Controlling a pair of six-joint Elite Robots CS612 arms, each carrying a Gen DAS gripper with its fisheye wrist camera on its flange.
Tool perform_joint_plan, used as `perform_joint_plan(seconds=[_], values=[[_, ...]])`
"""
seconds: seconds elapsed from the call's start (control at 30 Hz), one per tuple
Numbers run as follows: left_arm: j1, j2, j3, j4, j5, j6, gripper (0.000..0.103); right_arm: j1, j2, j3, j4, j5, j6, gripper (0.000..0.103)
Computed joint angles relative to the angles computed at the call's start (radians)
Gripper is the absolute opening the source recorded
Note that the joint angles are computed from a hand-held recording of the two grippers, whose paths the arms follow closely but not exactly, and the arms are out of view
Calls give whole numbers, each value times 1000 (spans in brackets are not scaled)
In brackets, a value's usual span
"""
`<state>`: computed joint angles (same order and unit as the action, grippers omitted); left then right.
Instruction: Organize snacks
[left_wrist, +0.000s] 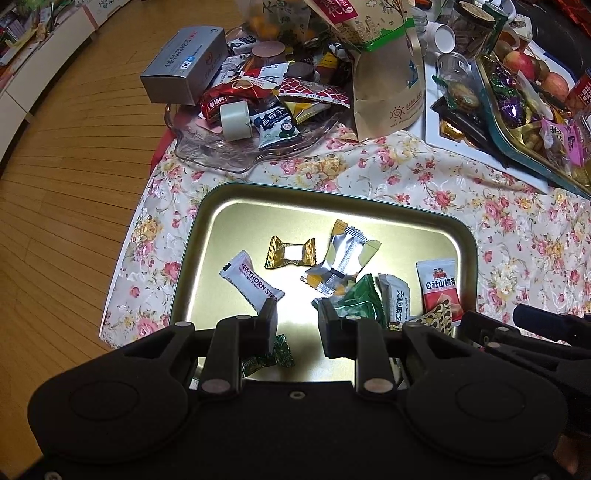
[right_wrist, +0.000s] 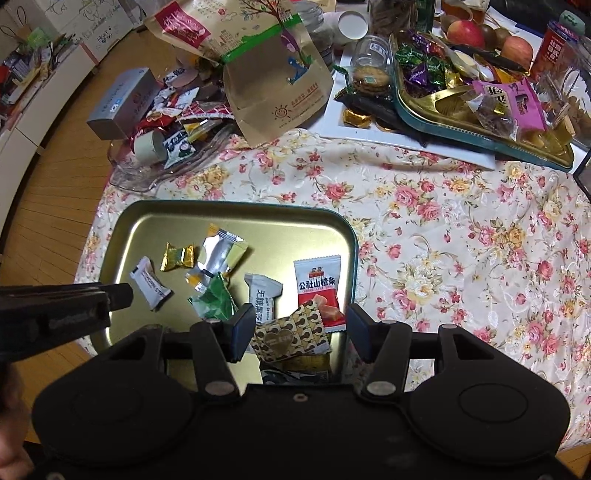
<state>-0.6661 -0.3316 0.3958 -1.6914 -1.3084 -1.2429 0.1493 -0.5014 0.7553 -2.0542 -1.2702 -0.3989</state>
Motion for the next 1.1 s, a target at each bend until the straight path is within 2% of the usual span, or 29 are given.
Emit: perform_joint_plan(seconds=[0.3,1.1], values=[[3,-4,10,-2,-14,-17,34,15,-6,26,-37,-72,-28,57],[6,-1,5,-5,-33,-19,34,19,2,6,-1,-92,-34,57]])
